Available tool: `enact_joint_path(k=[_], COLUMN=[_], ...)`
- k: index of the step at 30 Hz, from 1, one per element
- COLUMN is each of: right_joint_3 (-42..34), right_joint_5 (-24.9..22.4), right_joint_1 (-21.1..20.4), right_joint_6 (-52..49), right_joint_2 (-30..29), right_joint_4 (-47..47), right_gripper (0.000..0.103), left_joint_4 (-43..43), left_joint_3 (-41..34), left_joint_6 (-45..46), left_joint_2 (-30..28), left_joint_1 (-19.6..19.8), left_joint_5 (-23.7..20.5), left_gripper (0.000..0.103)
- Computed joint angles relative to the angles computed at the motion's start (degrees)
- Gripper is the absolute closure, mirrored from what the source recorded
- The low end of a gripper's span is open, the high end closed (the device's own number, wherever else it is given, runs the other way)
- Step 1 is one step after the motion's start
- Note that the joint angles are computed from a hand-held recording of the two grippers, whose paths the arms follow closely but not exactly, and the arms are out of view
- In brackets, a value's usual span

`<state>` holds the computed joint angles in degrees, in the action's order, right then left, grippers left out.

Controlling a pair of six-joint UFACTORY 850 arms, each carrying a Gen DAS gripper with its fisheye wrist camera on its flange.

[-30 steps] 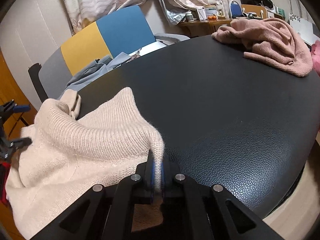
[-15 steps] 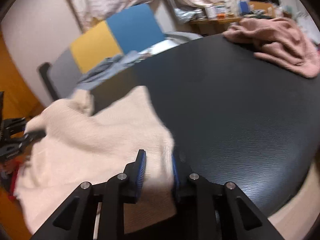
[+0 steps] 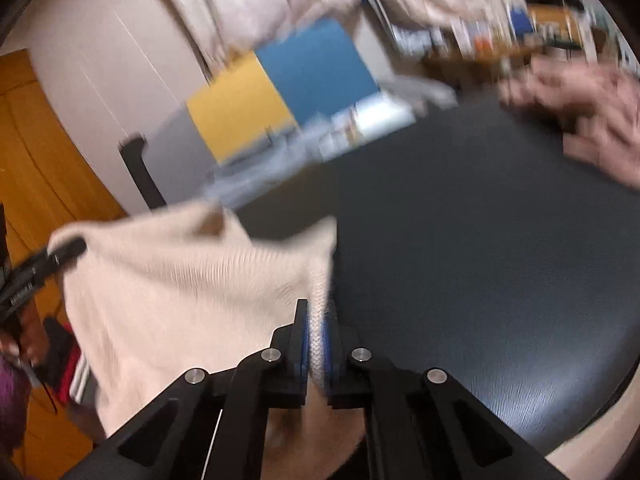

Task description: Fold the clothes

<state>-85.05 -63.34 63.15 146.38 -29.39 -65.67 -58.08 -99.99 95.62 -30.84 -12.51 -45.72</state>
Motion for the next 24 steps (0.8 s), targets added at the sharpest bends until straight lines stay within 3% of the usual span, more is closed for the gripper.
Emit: enact_joint_path(k=[4,6,7,8,9,11,13,14,15,16,17,18,19,20,24], right_joint_3=[-14.75,-18.34,-19.89,-21.84,-24.34,-25.69,-22.94,-21.13,-18.96,-17.05,-15.57,-14.13,-13.13,-11.49,-10.89], right_joint_5=[-14.95,-16.52,-16.61,-15.70,-12.40,-1.70,3.60,6.19,8.48,10.67,12.49,14.52,15.99,18.51,22.47], right_joint_1=[1.20,-1.77,-2.93,-4.01,-4.82,-7.01,-7.75,-8.11,-8.46,-8.81,-9.62,-11.31,-12.08,-14.17,-16.05], right_joint_6=[-17.93,-26.44,-30.01,-33.56,-36.72,-39.67,-33.95,-30.44,-27.21,-24.62,-24.01,-24.60,-26.56,-30.24,-44.21], right_joint_2=[-3.95,-3.31,-3.05,-3.09,-3.65,-3.02,-2.18,-1.74,-1.47,-1.48,-1.94,-2.33,-3.03,-2.60,-6.03], right_joint_4=[-6.97,-12.90,-15.98,-18.41,-18.44,-14.76,-13.35,-12.97,-11.71,-10.01,-7.21,-5.31,-2.29,0.62,8.04], right_gripper=[0.102,0.102,0.102,0.102,0.102,0.096,0.068,0.065,0.055,0.042,0.037,0.035,0.035,0.035,0.035], left_joint_4=[-8.82,-13.75,-18.06,-22.59,-25.88,-29.81,-28.47,-25.71,-22.84,-21.18,-19.92,-18.67,-18.25,-16.02,-6.84], left_joint_3=[-1.12,-1.88,-1.57,-1.33,-0.68,-0.81,-1.37,-2.11,-2.95,-2.33,-1.44,-0.63,0.29,1.07,2.59], left_joint_6=[0.00,0.44,2.24,4.13,5.60,8.03,7.23,5.34,3.42,2.92,3.07,3.23,4.03,4.15,5.93], left_joint_2=[2.09,3.14,4.21,5.24,6.33,7.81,8.17,7.49,6.70,6.37,5.83,5.19,4.67,3.71,-0.99], left_joint_1=[3.19,5.01,6.13,7.24,7.92,9.19,9.85,10.19,10.51,10.63,10.72,10.81,10.84,10.67,8.74], left_joint_5=[0.06,-0.19,0.11,0.44,0.69,1.51,3.91,3.38,2.69,3.56,4.13,4.67,5.22,6.06,11.79], left_gripper=[0.084,0.086,0.096,0.102,0.102,0.102,0.099,0.091,0.085,0.059,0.028,0.018,0.014,0.014,0.014])
